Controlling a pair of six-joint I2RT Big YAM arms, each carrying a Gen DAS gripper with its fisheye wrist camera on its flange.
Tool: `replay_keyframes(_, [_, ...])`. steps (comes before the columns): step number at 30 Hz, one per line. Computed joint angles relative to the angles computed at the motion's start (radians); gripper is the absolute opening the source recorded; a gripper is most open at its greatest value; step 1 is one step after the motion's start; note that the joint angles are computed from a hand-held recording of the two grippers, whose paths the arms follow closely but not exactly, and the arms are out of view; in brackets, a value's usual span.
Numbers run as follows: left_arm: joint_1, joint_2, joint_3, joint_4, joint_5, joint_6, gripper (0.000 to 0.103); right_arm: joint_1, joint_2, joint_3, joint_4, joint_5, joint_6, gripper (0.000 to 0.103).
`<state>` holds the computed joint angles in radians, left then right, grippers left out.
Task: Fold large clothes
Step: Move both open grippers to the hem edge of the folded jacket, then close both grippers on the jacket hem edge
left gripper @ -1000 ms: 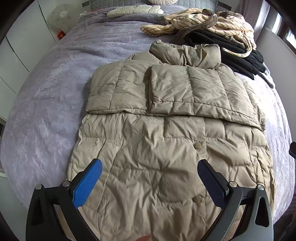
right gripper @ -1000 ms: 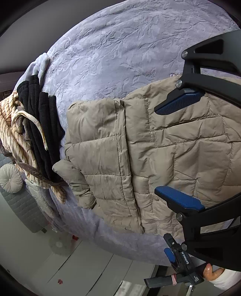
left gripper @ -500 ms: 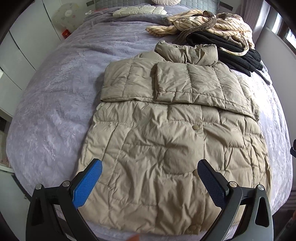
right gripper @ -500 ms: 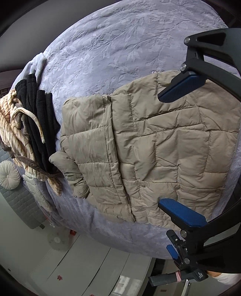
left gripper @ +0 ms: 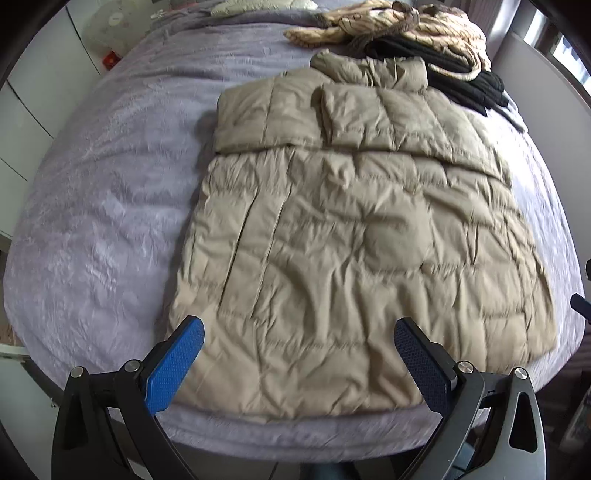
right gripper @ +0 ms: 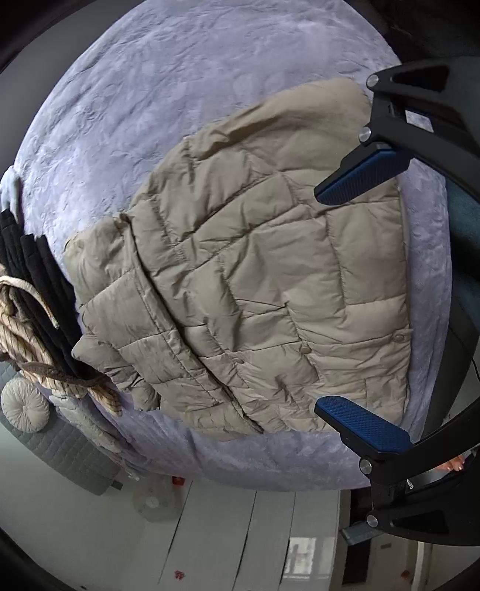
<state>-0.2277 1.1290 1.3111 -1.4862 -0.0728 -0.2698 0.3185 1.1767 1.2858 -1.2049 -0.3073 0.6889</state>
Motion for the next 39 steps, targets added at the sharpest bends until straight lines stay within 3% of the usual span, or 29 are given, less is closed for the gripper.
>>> replay_keyframes(10, [0.082, -0.076, -0.09, -0.012, 0.064, 0.083, 0.103, 0.049, -0.096, -0.114, 0.023, -0.014, 0.199, 0.103])
replay_keyframes(16, [0.112, -0.111, -0.124, -0.025, 0.09, 0.071, 0.103, 0.03, -0.111, -0.16, 0.025, -0.072, 0.253, 0.103])
replay_keyframes(20, [0.135, -0.133, -0.163, -0.031, 0.118, 0.022, 0.103, -0.003, -0.106, -0.175, 0.007, -0.125, 0.245, 0.103])
replay_keyframes(25, [0.167, -0.162, -0.223, -0.029, 0.216, -0.067, 0.103, -0.067, -0.115, -0.195, -0.019, -0.166, 0.2, 0.103])
replay_keyframes(30, [0.232, -0.2, -0.281, 0.003, 0.327, -0.102, 0.103, -0.12, -0.136, -0.266, 0.049, -0.253, 0.255, 0.103])
replay_keyframes(35, [0.347, -0.191, -0.356, 0.03, 0.482, -0.131, 0.103, -0.14, -0.153, -0.324, 0.07, -0.257, 0.279, 0.103])
replay_keyframes(39, [0.393, -0.19, -0.395, 0.06, 0.537, -0.147, 0.103, -0.169, -0.182, -0.383, 0.114, -0.273, 0.334, 0.103])
